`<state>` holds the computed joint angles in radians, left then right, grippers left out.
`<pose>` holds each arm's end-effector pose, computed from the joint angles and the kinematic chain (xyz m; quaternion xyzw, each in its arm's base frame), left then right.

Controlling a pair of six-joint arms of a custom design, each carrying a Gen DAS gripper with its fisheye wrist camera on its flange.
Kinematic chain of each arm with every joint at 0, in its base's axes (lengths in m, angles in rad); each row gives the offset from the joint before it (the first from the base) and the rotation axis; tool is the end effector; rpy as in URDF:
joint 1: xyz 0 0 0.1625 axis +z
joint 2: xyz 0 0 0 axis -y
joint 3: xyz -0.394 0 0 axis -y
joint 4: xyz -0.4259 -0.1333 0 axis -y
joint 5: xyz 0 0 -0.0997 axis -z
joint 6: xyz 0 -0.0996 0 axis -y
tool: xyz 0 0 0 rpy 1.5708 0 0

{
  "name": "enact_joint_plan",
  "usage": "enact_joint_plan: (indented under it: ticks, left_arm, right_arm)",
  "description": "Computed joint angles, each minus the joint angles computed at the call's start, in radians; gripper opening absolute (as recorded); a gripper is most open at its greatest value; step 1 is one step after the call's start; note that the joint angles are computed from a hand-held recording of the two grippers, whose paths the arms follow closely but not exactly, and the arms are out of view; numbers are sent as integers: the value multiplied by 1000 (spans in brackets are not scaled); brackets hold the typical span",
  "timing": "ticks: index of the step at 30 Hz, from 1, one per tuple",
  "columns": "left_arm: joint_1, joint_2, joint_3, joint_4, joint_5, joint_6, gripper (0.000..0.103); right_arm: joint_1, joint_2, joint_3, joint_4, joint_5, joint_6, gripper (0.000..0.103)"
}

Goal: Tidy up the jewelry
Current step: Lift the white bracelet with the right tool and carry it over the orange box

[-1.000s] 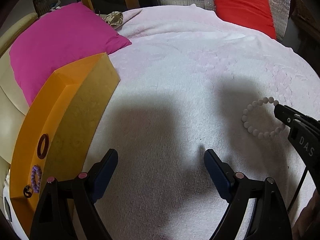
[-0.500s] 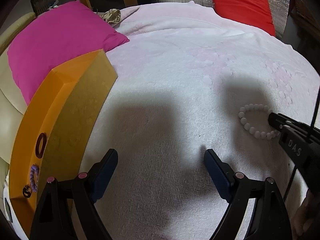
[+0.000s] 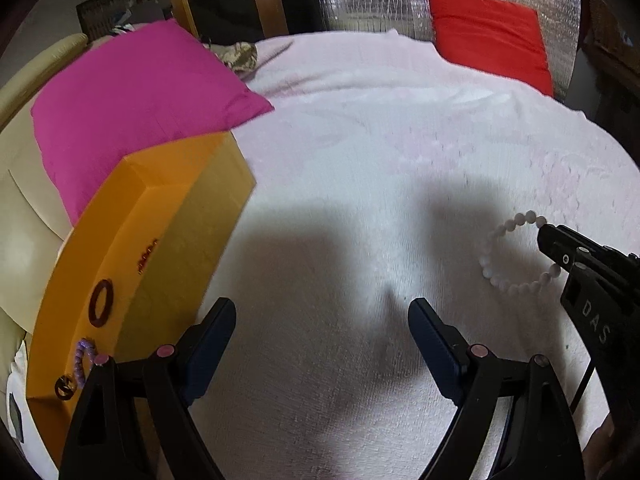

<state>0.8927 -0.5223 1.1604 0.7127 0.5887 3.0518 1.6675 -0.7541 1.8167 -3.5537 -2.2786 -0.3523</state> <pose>-0.2070 -0.6015 0.0296 0.2046 0.8539 -0.2653 0.3983 0.1276 -0.6055 0.0937 0.0371 -0.8536 0.3736 0.3611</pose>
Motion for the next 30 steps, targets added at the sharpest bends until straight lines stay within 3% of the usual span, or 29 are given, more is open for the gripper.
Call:
enact_joint_plan:
  ticks: [10, 30]
  left_arm:
    - [-9, -69, 64, -80, -3, 46, 88]
    - [-6, -232, 181, -262, -3, 137, 88]
  right_arm:
    - [43, 0, 34, -128, 111, -65, 11]
    - [92, -18, 68, -175, 222, -76, 11]
